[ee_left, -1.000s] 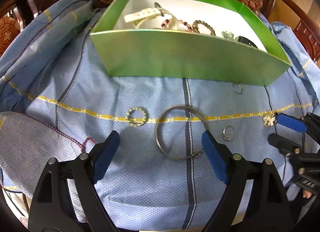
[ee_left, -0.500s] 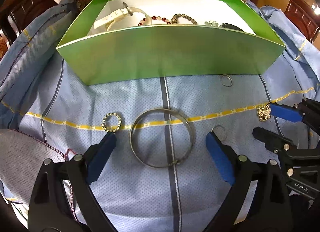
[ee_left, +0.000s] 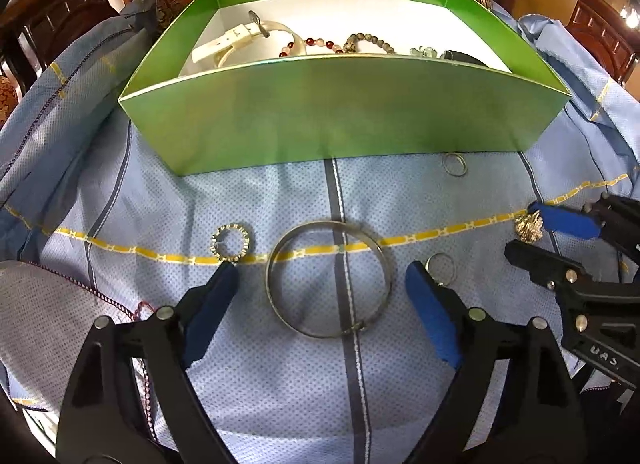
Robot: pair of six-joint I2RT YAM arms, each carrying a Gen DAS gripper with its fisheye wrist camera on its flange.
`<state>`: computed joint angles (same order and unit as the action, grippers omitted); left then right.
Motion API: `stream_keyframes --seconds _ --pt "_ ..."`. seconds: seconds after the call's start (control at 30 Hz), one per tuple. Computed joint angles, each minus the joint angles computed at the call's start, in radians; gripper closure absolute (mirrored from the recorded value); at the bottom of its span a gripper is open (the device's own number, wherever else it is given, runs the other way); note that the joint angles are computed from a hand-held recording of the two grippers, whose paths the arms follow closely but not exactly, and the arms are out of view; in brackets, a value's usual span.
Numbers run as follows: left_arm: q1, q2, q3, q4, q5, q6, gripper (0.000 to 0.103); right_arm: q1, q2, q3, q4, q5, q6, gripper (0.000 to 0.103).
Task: Organize jewelry
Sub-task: 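Grasp the silver flower brooch with the right tool while the left tool grasps the silver bangle, then carry the brooch and bangle into the green box and open both tools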
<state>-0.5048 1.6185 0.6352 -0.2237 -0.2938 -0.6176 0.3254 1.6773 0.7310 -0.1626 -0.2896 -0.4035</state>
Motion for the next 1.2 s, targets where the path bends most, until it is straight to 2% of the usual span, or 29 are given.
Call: stream_keyframes --seconds 0.1,0.27,0.37,0.5,0.57,0.6,0.93,1.07,1.2 --pt "0.003 -0.03 -0.02 0.009 -0.005 0.004 0.042 0.002 -0.001 0.004 -0.014 -0.015 -0.014 0.08" --pt "0.007 -0.039 -0.025 0.007 -0.002 0.008 0.041 -0.011 -0.011 0.004 -0.011 -0.02 0.004 0.08" --pt "0.019 -0.037 -0.022 -0.005 0.001 0.0 0.033 -0.025 0.003 0.02 -0.02 -0.014 0.019 0.08" --pt "0.016 -0.033 -0.023 -0.004 -0.006 0.006 0.032 -0.013 0.008 0.019 -0.014 0.008 0.02 0.08" --pt "0.02 -0.04 -0.03 -0.001 -0.002 0.009 0.035 -0.007 0.008 0.015 -0.007 0.015 0.018 0.08" --pt "0.021 -0.046 -0.034 0.004 0.001 0.012 0.042 -0.004 0.008 0.013 -0.003 0.019 0.018 0.08" --pt "0.034 -0.112 -0.065 0.006 0.0 0.002 0.042 -0.033 -0.026 0.007 0.003 -0.028 0.03 0.08" --pt "0.016 -0.13 -0.062 -0.013 -0.019 -0.004 0.042 -0.034 -0.016 0.02 -0.012 -0.013 0.034 0.08" --pt "0.001 -0.244 -0.068 -0.043 -0.054 0.015 0.042 -0.057 -0.066 0.031 -0.048 -0.075 0.024 0.08"
